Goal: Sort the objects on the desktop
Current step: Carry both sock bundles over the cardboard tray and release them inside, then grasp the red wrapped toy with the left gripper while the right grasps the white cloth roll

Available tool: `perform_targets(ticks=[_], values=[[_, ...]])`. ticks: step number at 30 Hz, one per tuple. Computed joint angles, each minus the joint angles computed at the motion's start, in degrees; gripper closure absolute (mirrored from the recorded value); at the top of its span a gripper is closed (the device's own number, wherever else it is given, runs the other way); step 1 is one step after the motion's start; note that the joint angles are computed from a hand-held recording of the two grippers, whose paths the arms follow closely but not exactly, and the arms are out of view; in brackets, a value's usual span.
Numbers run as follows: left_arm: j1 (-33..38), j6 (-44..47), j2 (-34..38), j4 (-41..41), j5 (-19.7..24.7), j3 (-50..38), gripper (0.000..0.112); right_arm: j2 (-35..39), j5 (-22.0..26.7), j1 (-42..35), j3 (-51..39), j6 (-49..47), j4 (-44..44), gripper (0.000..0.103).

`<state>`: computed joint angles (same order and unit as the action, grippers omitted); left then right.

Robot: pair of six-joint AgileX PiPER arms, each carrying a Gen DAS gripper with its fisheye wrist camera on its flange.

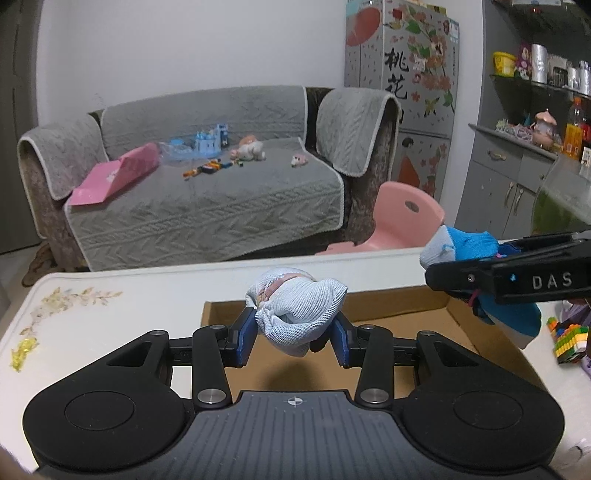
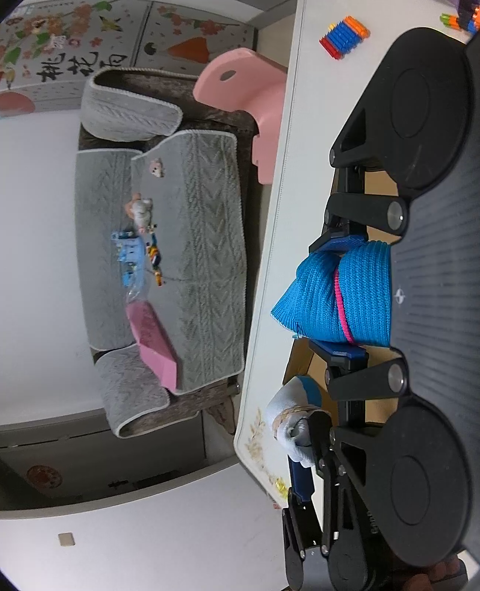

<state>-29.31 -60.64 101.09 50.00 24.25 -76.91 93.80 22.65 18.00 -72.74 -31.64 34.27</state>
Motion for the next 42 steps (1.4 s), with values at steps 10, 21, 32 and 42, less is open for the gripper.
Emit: perform_targets(ticks=[10,21,32,42], values=[[1.3,1.9,6.0,-0.7,-0.5,-3.0,0.063,7.8,1.3,1.0,-6.0,7.2,-7.3,0.06],[0.7,-10.8,6.6,13.1,-1.0,0.4,0.011,11.9,4.1,1.9,-9.0,9.3,-9.8,0.058],[-0.7,-4.6,-2.0,7.6,0.3,6.9,0.01,3.2,4.0,1.3,-4.4,5.8,-8.3,0.033],[1.0,1.6,-25.3,-0.4,1.1,26.1,0.01,-23.7,6.9,-11.4,17.3,-14.3,6.1,0.002]])
